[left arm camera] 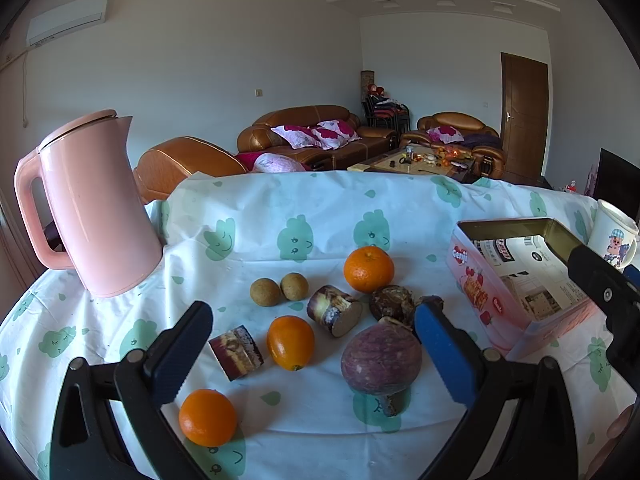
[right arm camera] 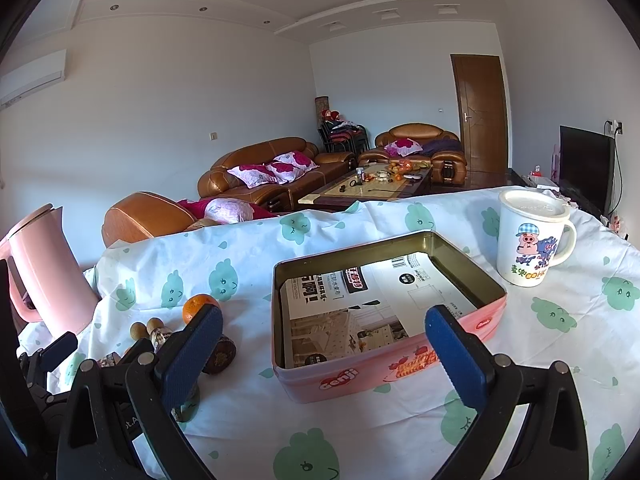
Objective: Organize fruits
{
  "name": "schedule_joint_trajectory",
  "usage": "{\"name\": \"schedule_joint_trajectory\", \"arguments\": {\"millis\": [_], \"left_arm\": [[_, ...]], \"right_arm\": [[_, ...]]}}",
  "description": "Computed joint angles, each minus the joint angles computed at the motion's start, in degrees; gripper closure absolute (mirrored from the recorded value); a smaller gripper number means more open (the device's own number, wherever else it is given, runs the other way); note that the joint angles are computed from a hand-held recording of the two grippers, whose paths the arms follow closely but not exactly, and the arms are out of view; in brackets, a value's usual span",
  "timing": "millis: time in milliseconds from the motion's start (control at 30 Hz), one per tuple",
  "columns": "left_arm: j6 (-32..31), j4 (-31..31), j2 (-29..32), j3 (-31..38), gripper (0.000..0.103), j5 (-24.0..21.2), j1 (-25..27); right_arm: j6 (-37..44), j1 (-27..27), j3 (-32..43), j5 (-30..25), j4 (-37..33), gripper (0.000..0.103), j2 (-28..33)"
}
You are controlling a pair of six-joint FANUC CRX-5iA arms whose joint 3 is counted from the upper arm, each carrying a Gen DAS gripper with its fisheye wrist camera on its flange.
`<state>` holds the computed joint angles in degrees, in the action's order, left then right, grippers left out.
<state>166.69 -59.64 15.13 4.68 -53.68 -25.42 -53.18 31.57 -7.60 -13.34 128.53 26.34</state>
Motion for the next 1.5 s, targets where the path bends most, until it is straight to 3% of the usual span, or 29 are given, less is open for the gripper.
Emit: {"name": "schedule_joint_trajectory", "arguments": {"millis": [1200, 1367, 1500], "left_arm": [[-0.3, 0.3, 0.0, 0.0, 0.0, 0.1, 0.1], [0.4, 0.1, -0.1, -0.2, 0.0, 0.2, 0.1], [0.9, 0.5, -1.6, -2.1, 0.0, 2.6, 0.7]], "right_arm": [[-0.8, -0.3, 0.3, 1.3, 1.1, 0.001, 0.0], [-5.3, -1.5, 1.1, 3.0, 6.4, 0.001, -0.1], [-16.6, -3.9, 3.8, 7.7, 18.6, 0.001, 0.0]]}}
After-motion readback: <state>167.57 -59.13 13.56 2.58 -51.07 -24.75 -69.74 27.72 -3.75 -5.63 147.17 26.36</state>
